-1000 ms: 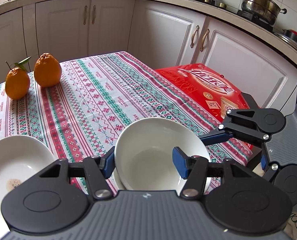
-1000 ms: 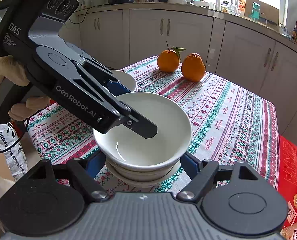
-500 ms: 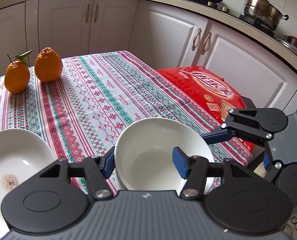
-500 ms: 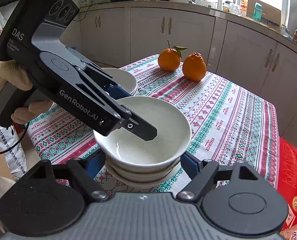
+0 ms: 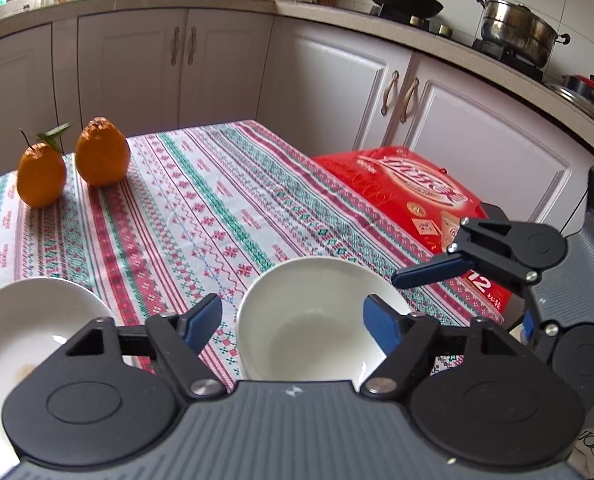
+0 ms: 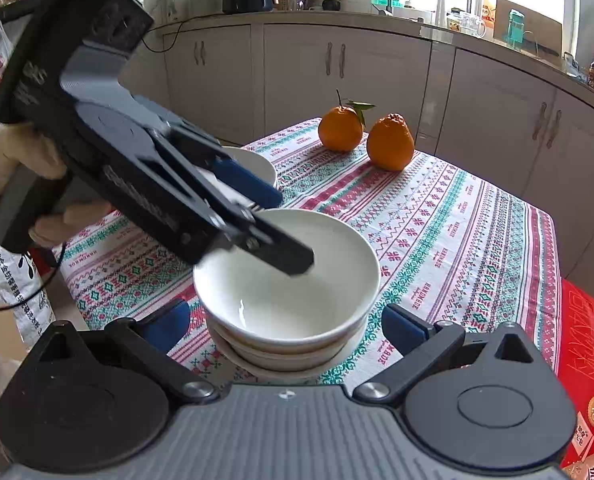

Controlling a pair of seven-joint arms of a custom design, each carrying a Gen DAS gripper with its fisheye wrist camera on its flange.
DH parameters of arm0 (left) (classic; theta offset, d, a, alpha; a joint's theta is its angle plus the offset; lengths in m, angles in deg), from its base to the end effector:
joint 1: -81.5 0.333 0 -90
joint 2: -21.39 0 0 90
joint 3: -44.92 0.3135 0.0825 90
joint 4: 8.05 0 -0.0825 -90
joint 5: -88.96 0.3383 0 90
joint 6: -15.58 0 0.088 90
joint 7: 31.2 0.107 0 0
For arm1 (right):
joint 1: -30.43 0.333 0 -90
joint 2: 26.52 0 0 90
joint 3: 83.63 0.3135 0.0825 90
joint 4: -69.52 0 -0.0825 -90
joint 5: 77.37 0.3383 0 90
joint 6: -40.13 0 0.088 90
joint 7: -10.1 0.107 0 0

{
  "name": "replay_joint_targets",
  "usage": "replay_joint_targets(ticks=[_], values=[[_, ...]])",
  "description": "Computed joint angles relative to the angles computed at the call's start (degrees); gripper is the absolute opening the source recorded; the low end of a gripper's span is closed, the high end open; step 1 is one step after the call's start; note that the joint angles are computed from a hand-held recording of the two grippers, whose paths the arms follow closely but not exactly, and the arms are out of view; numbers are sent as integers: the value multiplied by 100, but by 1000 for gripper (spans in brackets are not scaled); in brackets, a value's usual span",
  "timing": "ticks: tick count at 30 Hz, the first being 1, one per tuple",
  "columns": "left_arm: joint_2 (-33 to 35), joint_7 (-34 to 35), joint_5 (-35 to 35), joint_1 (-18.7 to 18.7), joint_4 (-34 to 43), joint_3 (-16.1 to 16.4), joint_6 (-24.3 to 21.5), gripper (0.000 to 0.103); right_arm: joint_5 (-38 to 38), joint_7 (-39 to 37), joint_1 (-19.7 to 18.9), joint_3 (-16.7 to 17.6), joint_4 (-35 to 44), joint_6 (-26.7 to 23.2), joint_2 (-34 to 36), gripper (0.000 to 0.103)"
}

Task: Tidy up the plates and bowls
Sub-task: 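Open the left gripper and pull it back from the bowl stack, then grasp the three-bowl stack from opposite rims with both grippers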

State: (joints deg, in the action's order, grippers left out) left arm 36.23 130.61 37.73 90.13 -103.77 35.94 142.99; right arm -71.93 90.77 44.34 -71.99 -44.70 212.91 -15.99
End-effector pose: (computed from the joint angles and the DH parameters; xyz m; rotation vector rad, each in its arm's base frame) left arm 0.6246 -0.0181 0.5102 -1.0510 2.5343 -1.2427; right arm 0.5487 0.2456 0.4966 -2.0321 1.2054 -0.5489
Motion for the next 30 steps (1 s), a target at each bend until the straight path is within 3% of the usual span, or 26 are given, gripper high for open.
replay_joint_targets(ticks=[5,7,10,12,16,19,23,26,30], values=[[-265,297,-173,97,-289,62,6,81,913,-809,-337,437,-182,55,-140,103],[-393,435,-223,114,-446,114,21,84,866,-858,-215,314,-329,121,-229,103],[-569,681,-250,117,-701,196,32,85,247,-334,119,-106,-488,66,-306,103],[-694,864,-233,102,-907,251,98,85,284,-266,103,-122,-526,-10,-299,103],[-760,952,-82,78,-1096,358,30,85,-595,709,374,-567,-512,-156,-167,103],[-729,951,74,59,-1184,391,35,85,-896,973,337,-590,-413,-386,-23,103],[-637,932,224,56,-1197,393,-4,85,-1180,1053,301,-555,-258,-725,143,103],[-532,883,307,73,-1120,381,-92,85,-460,468,-74,-166,-203,-784,198,103],[-383,878,395,85,-1031,337,-119,85,13,-178,-274,47,-442,-339,179,103]])
